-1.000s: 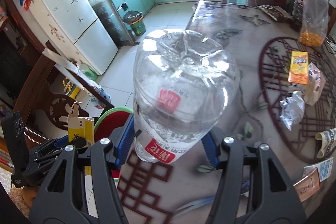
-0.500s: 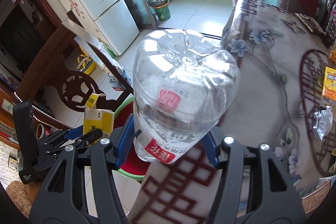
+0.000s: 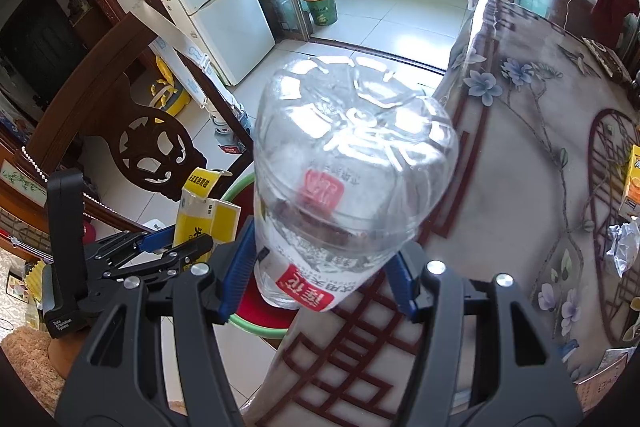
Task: Collect trash
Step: 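Open both grippers to drop the yellow box and water bottle into the bucket, then grasp the crumpled paper wad with the left gripper while the right grasps the white paper cup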
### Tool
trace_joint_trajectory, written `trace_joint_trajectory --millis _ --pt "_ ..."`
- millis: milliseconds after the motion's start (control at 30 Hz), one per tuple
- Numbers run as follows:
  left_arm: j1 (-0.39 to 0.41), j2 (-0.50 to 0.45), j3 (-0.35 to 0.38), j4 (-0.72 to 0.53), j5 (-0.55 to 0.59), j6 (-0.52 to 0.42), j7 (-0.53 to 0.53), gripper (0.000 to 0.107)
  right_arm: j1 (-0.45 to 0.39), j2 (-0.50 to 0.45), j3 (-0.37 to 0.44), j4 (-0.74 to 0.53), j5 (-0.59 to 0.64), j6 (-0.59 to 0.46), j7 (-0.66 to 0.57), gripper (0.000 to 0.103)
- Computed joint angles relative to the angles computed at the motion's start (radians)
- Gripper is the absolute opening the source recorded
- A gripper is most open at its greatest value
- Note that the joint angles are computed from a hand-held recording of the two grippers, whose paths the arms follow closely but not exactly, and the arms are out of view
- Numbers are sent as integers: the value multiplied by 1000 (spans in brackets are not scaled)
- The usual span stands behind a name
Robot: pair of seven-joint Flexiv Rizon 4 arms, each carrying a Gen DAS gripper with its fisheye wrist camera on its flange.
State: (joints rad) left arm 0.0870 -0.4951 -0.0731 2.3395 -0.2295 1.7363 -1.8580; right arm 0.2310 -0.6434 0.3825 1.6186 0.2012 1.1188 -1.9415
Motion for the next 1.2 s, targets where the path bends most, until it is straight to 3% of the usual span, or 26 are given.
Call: trace_joint_trajectory --millis 233,300,467,567,1200 --pt "14 -8 -10 -12 -4 -28 5 41 4 -3 -1 -4 -2 -5 11 62" --pt "13 -7 -8 -14 -10 -38 5 45 4 -3 -1 -6 2 -5 15 70" --pt "-3 -4 9 -15 -14 -31 4 50 3 -1 2 -5 6 -1 8 70" --pt "-21 0 25 -14 -14 -20 2 58 3 0 0 -5 7 1 9 70" --pt "-110 -3 36 -104 4 -27 53 61 -68 23 -37 35 19 55 70 73"
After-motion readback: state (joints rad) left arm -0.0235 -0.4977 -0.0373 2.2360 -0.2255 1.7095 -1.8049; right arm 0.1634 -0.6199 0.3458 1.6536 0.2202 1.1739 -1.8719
